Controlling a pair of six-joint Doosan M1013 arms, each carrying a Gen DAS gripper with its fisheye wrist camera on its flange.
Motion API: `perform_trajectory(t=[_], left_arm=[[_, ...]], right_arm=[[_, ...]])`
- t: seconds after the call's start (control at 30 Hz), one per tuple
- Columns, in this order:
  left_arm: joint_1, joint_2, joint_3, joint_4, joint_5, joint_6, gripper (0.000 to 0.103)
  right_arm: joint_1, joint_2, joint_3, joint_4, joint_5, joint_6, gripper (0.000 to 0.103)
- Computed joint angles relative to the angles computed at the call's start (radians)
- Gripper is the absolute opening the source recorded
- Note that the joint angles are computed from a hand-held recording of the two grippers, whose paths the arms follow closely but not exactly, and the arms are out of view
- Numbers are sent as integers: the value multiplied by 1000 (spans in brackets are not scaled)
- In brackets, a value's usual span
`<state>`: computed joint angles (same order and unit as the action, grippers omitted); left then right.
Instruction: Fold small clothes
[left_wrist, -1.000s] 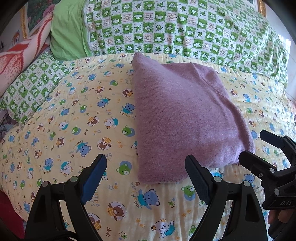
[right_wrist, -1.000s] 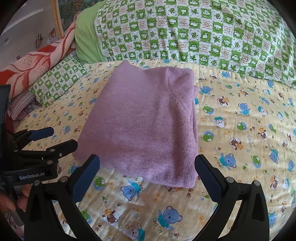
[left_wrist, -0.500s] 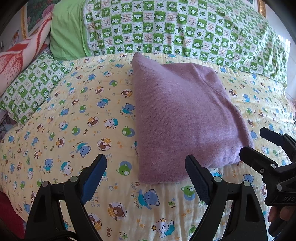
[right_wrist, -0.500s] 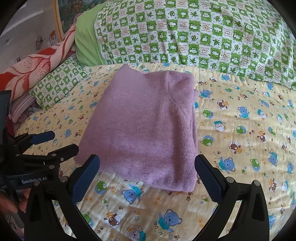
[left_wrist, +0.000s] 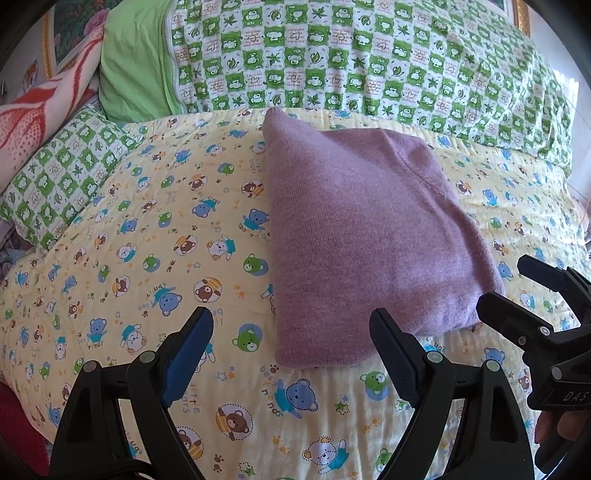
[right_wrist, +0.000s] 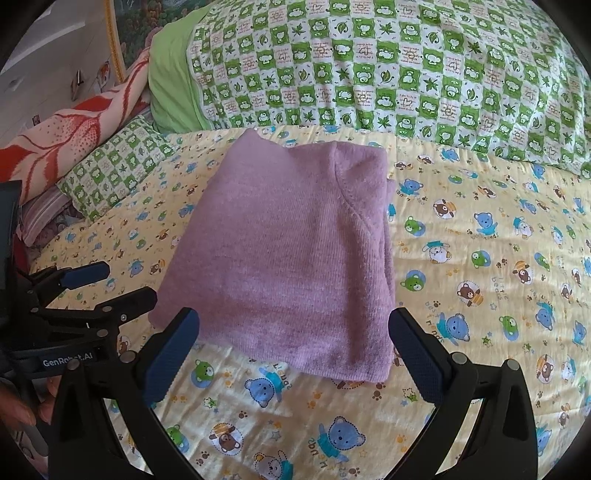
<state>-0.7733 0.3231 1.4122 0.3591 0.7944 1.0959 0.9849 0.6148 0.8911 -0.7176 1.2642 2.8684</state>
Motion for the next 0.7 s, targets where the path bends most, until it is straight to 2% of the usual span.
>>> perform_trajectory(t=[0.7], left_arm=[[-1,7,-16,6,-1,-3,87]], right_arm=[[2,5,-13,-21,3,20,102]])
